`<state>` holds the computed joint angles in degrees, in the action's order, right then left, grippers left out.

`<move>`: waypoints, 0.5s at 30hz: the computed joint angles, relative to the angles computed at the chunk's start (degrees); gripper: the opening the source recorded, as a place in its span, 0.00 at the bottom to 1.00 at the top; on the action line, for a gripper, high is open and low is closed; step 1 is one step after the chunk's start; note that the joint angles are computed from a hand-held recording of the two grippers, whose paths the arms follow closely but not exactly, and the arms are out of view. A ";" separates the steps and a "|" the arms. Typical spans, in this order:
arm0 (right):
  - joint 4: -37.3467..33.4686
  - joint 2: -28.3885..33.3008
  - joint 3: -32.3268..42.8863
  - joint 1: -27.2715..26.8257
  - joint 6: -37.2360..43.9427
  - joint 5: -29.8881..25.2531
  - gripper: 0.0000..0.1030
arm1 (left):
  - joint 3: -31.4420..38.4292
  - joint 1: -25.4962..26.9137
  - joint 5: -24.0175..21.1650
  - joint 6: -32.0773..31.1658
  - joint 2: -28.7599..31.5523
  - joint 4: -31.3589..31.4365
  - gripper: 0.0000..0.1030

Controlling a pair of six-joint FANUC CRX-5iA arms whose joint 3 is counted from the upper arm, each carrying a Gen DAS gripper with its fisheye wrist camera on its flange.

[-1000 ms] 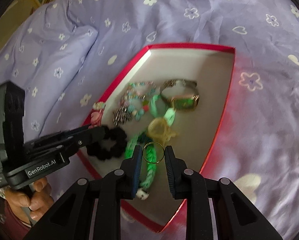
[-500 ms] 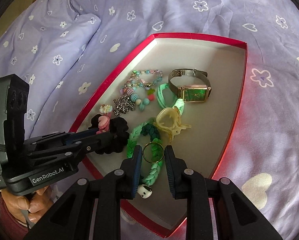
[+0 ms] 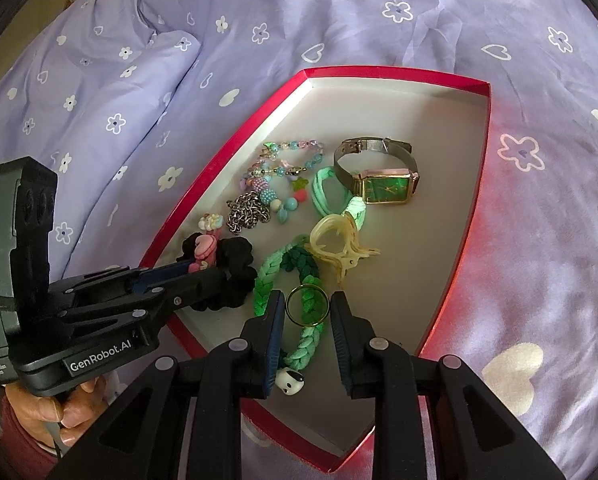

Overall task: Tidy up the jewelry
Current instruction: 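Open the left gripper to drop the clip while the right gripper releases the ring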

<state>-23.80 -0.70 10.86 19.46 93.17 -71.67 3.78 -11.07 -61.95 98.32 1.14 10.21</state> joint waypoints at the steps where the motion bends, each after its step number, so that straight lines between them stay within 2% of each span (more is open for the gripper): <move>1: -0.04 -0.01 0.00 -0.02 0.08 -0.01 0.25 | 0.19 -0.10 -0.15 0.13 0.06 -0.25 0.24; 15: -0.09 -0.34 -0.20 -0.11 0.06 -0.30 0.27 | -0.06 -1.16 -0.61 0.88 -1.30 -2.19 0.44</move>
